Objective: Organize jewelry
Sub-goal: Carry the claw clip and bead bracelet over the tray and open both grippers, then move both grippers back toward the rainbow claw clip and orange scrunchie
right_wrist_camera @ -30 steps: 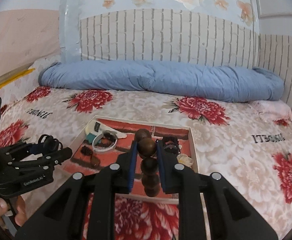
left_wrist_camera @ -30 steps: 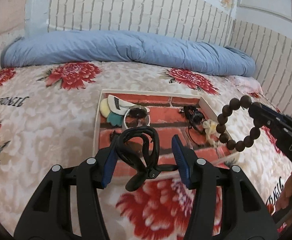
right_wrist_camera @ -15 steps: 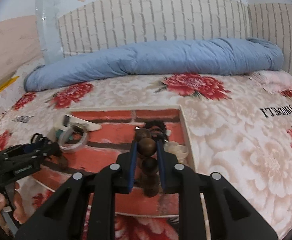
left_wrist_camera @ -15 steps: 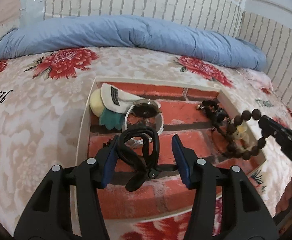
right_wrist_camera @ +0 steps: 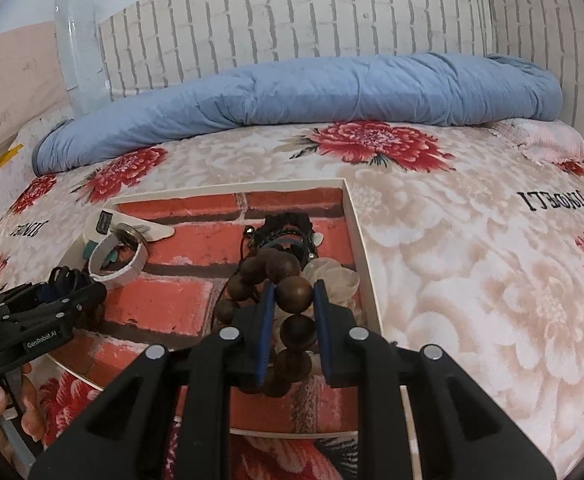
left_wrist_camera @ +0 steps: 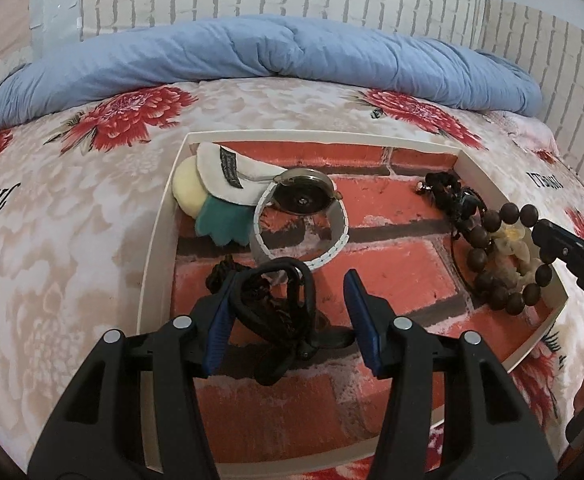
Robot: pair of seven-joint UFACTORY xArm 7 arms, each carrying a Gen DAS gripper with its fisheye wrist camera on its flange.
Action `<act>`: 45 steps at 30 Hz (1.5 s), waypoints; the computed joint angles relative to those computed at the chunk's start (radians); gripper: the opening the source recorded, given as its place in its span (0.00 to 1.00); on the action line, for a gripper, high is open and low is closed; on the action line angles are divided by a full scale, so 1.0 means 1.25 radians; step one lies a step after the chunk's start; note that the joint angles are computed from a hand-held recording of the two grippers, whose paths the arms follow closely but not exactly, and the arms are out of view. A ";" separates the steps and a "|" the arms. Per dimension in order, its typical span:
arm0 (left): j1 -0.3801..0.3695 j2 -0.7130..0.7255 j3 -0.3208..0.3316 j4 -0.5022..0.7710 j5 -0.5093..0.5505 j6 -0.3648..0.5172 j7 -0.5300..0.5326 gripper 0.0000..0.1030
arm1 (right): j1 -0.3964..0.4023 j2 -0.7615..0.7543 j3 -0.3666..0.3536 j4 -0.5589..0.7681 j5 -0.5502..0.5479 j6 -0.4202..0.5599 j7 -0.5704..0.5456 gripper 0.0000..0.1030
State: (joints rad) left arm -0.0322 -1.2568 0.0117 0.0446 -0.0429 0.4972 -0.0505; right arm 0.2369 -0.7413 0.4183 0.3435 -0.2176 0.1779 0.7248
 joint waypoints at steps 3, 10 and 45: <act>0.002 0.005 -0.003 0.001 0.003 -0.003 0.000 0.50 | -0.013 0.021 0.012 0.007 -0.006 0.002 0.004 0.20; 0.004 0.018 -0.012 0.001 0.013 -0.015 -0.005 0.51 | -0.069 0.048 0.077 0.033 -0.062 0.025 0.045 0.20; 0.092 -0.367 0.058 0.066 -0.011 0.411 -0.014 0.95 | 0.108 -0.332 -0.026 -0.029 0.010 0.323 0.040 0.93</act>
